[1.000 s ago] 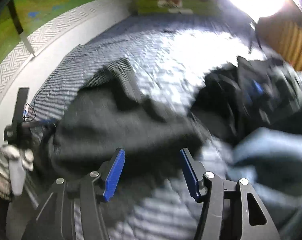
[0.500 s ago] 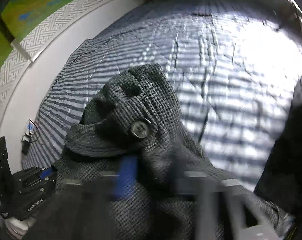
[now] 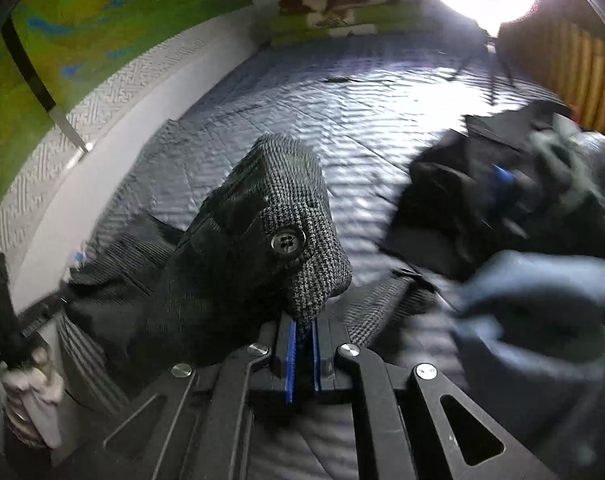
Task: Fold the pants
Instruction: 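Pull the trousers out of the pile and lay them on the bed with both grippers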
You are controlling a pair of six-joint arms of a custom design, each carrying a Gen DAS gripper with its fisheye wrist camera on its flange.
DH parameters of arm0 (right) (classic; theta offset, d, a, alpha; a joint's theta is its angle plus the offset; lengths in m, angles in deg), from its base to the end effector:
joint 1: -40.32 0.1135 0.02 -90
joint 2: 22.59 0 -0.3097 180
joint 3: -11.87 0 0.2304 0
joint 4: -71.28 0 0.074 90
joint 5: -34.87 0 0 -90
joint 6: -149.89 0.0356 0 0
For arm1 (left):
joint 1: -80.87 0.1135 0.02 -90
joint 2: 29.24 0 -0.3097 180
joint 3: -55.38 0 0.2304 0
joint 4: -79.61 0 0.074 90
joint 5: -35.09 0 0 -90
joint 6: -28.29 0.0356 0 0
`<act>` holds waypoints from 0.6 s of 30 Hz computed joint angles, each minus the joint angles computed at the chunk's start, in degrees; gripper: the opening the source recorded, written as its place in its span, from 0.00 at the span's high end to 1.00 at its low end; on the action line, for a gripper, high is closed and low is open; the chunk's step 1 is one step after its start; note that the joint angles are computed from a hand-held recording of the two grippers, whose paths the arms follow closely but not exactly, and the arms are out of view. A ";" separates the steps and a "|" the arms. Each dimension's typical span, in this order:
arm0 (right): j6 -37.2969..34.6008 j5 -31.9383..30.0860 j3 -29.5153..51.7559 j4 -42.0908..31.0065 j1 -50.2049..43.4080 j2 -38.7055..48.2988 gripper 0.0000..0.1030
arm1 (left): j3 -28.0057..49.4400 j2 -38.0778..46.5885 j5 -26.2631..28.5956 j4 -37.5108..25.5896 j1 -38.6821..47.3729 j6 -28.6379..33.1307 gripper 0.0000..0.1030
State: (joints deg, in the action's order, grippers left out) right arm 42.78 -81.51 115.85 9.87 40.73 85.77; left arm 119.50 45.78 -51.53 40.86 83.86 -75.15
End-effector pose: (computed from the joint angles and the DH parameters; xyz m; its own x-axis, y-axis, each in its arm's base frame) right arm 0.3906 0.0186 0.2933 -0.8162 -0.2694 -0.5112 -0.4486 0.8530 0.2667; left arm 0.2369 0.0103 0.2856 -0.7370 -0.2708 -0.6193 -0.1905 0.9623 -0.1942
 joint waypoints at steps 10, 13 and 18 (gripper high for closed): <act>-12.22 11.41 -19.79 1.45 -0.24 -6.47 0.88 | -13.27 -8.75 0.42 -4.02 -3.99 1.38 0.75; -13.34 7.47 -16.71 -0.87 -2.12 -7.11 0.81 | -11.12 -13.20 3.37 -6.62 1.52 4.14 0.52; -10.64 2.25 -8.92 -2.97 -2.91 -6.22 0.56 | -4.34 -7.94 4.81 -5.61 7.39 7.98 0.40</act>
